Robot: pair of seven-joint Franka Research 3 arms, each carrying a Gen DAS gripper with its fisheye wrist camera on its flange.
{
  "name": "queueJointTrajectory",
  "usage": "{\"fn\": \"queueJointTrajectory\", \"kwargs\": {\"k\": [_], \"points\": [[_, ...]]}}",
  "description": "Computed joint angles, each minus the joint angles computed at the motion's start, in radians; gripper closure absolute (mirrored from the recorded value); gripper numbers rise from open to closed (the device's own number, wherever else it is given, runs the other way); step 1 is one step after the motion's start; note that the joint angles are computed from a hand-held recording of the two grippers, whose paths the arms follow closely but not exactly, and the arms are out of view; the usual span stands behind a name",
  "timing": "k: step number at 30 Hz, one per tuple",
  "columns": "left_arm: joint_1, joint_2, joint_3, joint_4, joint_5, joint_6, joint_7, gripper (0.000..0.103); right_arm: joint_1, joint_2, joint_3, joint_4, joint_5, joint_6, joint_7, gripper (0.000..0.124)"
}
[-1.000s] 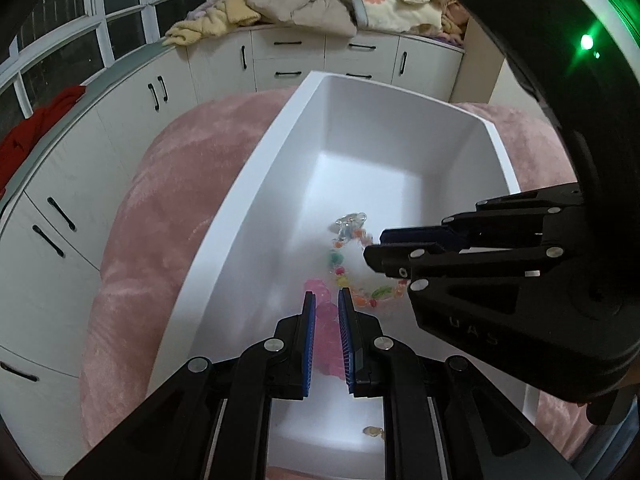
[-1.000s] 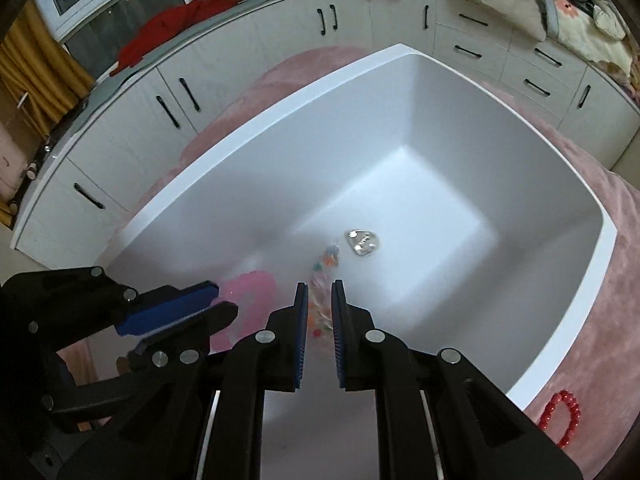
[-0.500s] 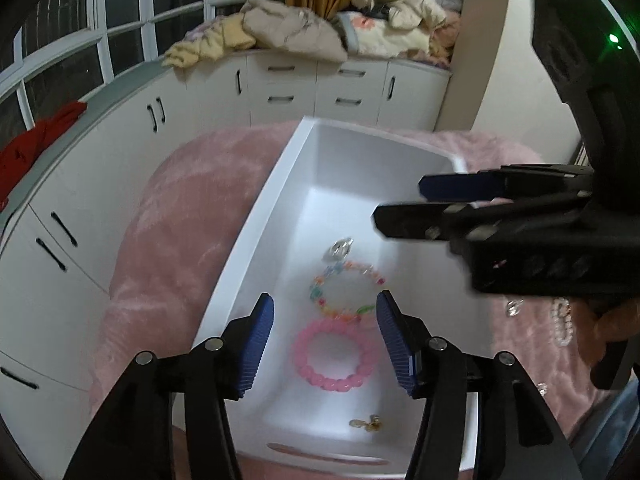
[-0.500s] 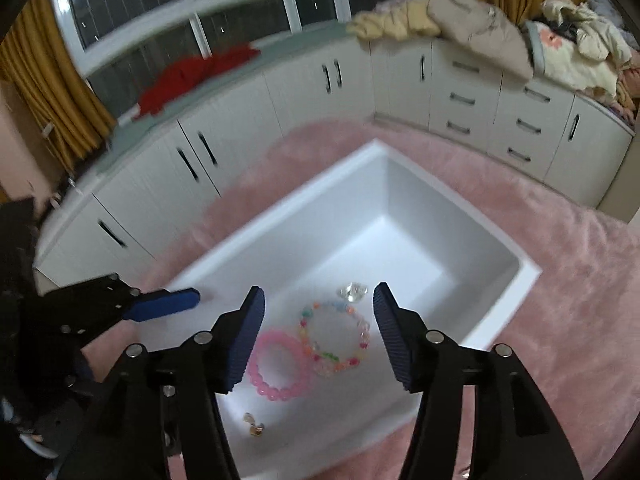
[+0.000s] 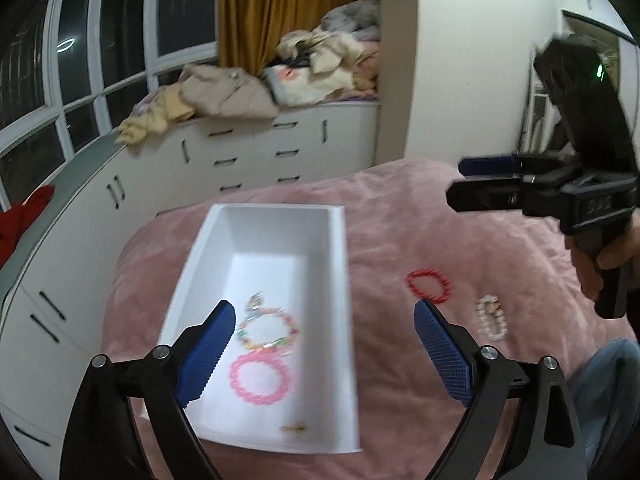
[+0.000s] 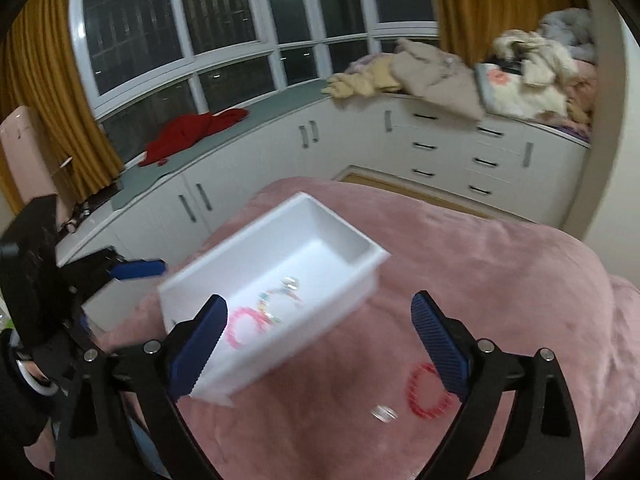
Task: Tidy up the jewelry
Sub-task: 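Withdraw both open tools and move them over the remaining jewelry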
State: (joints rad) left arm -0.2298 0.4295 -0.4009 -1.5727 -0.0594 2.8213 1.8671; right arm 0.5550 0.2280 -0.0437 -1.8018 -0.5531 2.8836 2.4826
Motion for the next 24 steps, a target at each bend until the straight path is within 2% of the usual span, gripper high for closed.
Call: {"fn": "queueJointTrajectory", "kwargs": {"k": [2,4,7,12,15,19,24], "points": [[-0.007,-0.007,-0.011,-0.018,-0.004,0.036,0.000,0.009,0.019,-0.069,-0.035,-0.092,-0.093,-0.005,0.098,0.030],[-0.015,-0.006,-0.023,-0.029,-0.002,0.060,-0.006,0.007,0.008,-0.124,-0.034,-0.169,-0.168,-0.019,0.178,0.030],[0.001,0.017,-0.077,-0.011,-0.043,0.016,0.032,0.007,-0.026,-0.185,-0.008,-0.277,-0.207,-0.033,0.240,0.030],[-0.031,0.028,-0.085,-0.032,-0.049,0.046,0.049,0.007,-0.083,-0.214,0.050,-0.368,-0.265,-0.070,0.296,0.030],[-0.039,0.051,-0.105,-0.034,-0.044,0.070,0.073,0.007,-0.113,-0.218,0.091,-0.398,-0.293,-0.106,0.301,0.030],[-0.058,0.072,-0.101,-0.042,-0.017,0.098,0.060,0.007,-0.140,-0.198,0.135,-0.397,-0.280,-0.145,0.222,0.030],[-0.098,0.118,-0.074,-0.007,0.028,0.076,-0.001,0.007,-0.134,-0.167,0.144,-0.379,-0.285,-0.169,0.169,0.030]]}}
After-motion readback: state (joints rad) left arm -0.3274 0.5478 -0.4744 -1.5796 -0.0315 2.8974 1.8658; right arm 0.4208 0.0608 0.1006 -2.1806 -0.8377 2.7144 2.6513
